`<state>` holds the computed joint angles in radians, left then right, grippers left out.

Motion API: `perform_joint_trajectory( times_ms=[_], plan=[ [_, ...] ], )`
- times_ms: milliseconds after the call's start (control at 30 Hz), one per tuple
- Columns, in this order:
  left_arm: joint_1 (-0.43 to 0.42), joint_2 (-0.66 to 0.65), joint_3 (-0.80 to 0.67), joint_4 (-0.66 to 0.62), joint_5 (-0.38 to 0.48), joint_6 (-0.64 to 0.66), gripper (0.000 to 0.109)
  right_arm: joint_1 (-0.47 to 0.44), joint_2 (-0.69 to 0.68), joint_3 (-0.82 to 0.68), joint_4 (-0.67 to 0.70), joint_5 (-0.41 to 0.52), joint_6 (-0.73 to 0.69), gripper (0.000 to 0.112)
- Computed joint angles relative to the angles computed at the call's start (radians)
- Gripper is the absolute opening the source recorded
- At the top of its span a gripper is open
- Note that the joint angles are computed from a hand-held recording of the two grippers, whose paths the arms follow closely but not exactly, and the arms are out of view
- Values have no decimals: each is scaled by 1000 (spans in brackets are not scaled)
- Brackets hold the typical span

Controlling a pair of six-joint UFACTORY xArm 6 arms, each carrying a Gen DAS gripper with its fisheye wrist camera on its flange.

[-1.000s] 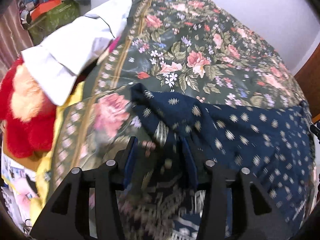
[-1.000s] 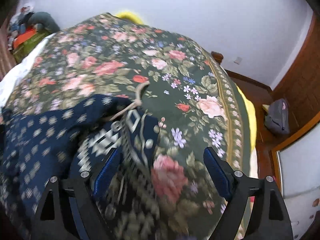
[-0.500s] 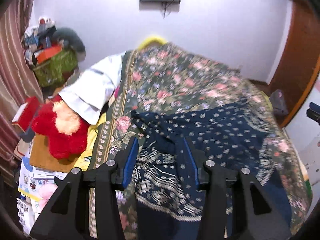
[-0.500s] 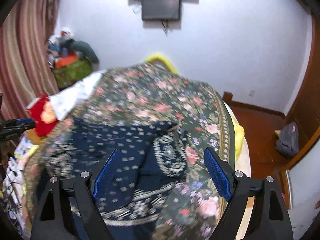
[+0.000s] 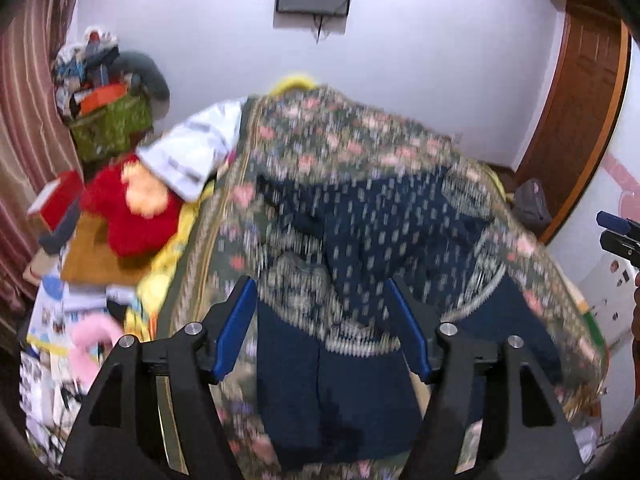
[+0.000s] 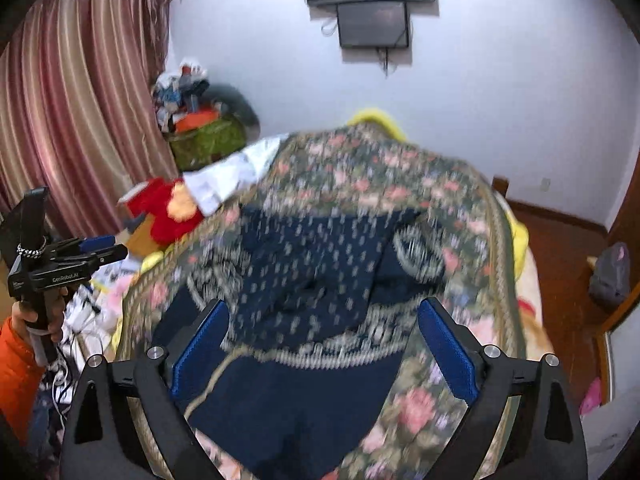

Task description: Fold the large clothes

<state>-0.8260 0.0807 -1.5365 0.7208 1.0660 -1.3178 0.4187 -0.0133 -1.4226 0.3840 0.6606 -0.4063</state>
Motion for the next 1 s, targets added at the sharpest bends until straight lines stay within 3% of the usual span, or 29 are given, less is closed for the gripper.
perform_joint_trajectory(
  times_ms=[167,333,400,533,633,700,733,800,867,1000],
  plan=[
    [4,-67,207,-134,-66,-71,67,-12,-16,111,-60,72,48,95],
    [24,-90,374,-279,-175,-87,67,-46,14,161,13,207,64,94],
    [26,-75,410,-331,-206,-80,67,-55,25,179,61,241,50,89],
    [34,-50,480,-425,-327,-81,67,-35,10,241,76,165,20,87],
    [30,-13,487,-428,-379,-108,63,-28,16,245,109,140,3,72],
    [19,16,458,-396,-362,-130,56,-28,26,231,140,149,-23,50],
    [14,28,441,-380,-353,-129,51,-28,33,217,146,164,-30,45],
    [9,43,410,-372,-348,-110,27,-22,38,203,146,170,-42,30],
    [-1,61,359,-334,-296,-112,10,-18,38,196,146,164,-47,21],
    [1,71,303,-325,-292,-78,10,-32,49,173,208,156,-76,16]
  ],
)
